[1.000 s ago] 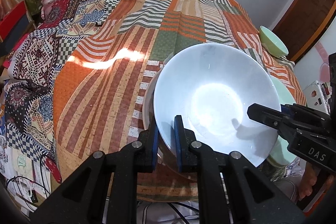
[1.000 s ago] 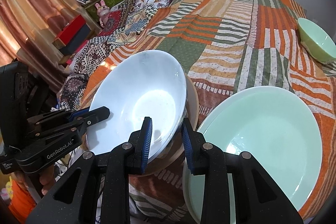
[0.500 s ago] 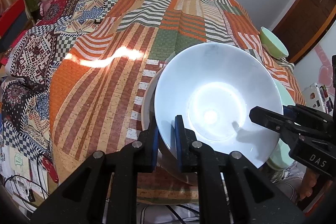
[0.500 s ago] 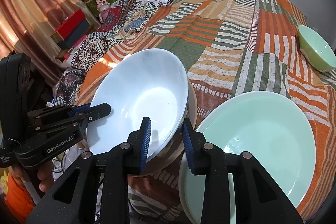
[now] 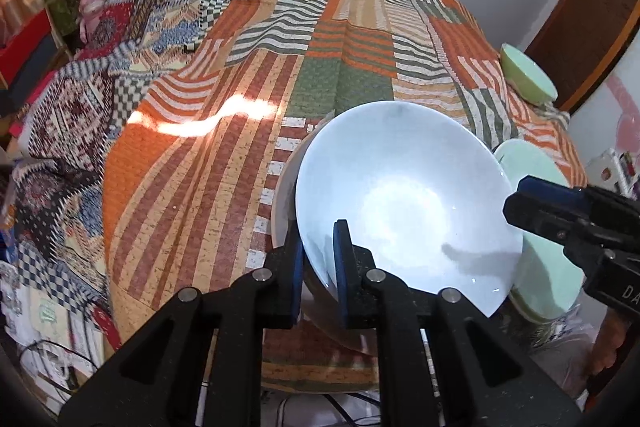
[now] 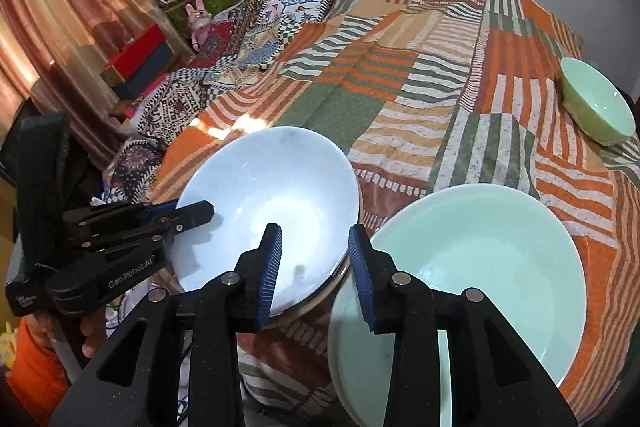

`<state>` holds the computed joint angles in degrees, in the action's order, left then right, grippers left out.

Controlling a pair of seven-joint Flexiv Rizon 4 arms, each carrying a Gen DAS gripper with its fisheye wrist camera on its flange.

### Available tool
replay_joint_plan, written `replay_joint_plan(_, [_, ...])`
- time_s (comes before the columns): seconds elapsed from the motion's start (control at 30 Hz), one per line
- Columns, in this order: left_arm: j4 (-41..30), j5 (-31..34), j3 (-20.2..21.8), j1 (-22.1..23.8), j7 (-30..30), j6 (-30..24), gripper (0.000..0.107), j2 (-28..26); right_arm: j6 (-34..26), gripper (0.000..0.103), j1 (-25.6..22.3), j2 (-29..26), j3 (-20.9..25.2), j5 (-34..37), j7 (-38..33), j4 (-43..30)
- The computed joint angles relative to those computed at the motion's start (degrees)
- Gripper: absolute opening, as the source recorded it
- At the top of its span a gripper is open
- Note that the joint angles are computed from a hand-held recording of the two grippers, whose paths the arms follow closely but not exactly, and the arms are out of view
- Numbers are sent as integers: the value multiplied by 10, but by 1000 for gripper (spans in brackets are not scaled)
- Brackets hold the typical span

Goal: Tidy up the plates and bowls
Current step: 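Lower the white bowl into the pinkish-beige bowl and open both grippers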

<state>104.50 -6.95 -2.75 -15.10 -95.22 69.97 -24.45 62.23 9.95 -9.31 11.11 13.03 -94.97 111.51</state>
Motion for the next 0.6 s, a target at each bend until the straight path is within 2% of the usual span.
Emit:
replay_joint_plan(0.07, [-9, 18, 10, -10, -5, -14, 16, 1, 3, 32, 0, -1, 1, 1, -1, 3])
replay_joint_plan(0.13, [-6, 5, -4, 0, 10, -23, 30, 5, 1, 32, -3, -1, 4, 14, -9, 3])
replay_joint_plan(0.23, [-5, -12, -13, 6, 17, -33, 41, 11, 5, 32, -4, 5, 3, 17, -13, 7])
replay_joint_plan(0.43, [-17, -4, -4, -2, 0, -65, 42, 17, 19, 43, -14, 26, -1, 47, -34, 10])
replay_joint_plan(0.6, [-28, 23, 8, -9, -17, -84, 42, 23, 27, 43, -21, 39, -9, 73, -48, 9])
